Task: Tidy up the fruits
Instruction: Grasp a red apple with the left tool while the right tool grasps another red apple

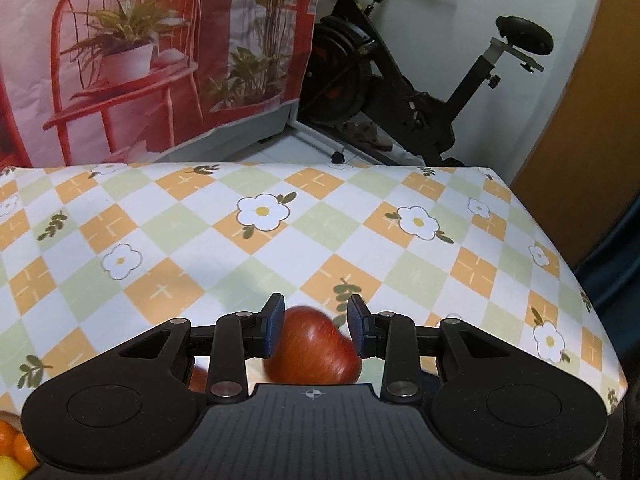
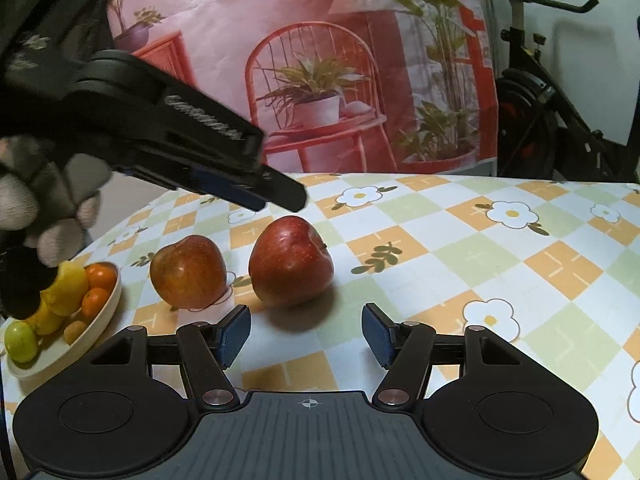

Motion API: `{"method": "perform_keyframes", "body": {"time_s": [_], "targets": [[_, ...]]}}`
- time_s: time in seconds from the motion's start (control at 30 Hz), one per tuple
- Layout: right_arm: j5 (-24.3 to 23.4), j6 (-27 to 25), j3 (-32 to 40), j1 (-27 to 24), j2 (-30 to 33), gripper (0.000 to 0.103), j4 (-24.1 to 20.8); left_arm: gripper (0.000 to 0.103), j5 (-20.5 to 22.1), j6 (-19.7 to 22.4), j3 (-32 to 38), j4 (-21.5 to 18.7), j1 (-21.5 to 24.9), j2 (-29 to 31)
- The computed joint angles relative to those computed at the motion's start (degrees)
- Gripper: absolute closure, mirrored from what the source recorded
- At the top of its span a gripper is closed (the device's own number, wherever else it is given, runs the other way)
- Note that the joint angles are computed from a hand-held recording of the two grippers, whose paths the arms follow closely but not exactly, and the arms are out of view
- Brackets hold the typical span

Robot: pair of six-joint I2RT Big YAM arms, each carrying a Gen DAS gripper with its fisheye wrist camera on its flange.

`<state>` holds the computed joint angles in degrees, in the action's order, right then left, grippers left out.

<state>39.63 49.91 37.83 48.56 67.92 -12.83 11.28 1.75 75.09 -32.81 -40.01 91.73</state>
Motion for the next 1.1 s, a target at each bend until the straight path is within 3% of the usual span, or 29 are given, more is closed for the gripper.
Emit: {"method": "perform_keyframes", "body": {"time_s": [0.23, 0.4, 0.6, 1.0, 1.1], "targets": [[-0.05, 0.43, -0.3, 0.03, -0.06, 0.043, 0.72, 0.065, -1.73, 1.23, 2.78, -3.6, -0.37, 2.57], [-0.77, 0.41, 0.13, -1.15, 0.44, 0.043, 1.9, 0.065, -0.1, 0.78, 3.05, -5.19, 0.86, 2.12], [-2.71, -2.76, 0.81, -2.78, 2.17, 0.043, 5.19, 0.065, 2.18, 0.89, 2.46, -6.09, 2.29, 1.44], [-8.06, -10.13, 3.62, -6.12, 5.73, 0.044, 6.16, 0.064, 3.45, 2.79, 1.35, -5.57, 2.81, 0.82], [-9.78, -10.81, 3.37, -7.07, 6.78, 0.044, 8.49, 0.064, 3.97, 2.97, 1.15, -5.66, 3.11, 0.67]]}}
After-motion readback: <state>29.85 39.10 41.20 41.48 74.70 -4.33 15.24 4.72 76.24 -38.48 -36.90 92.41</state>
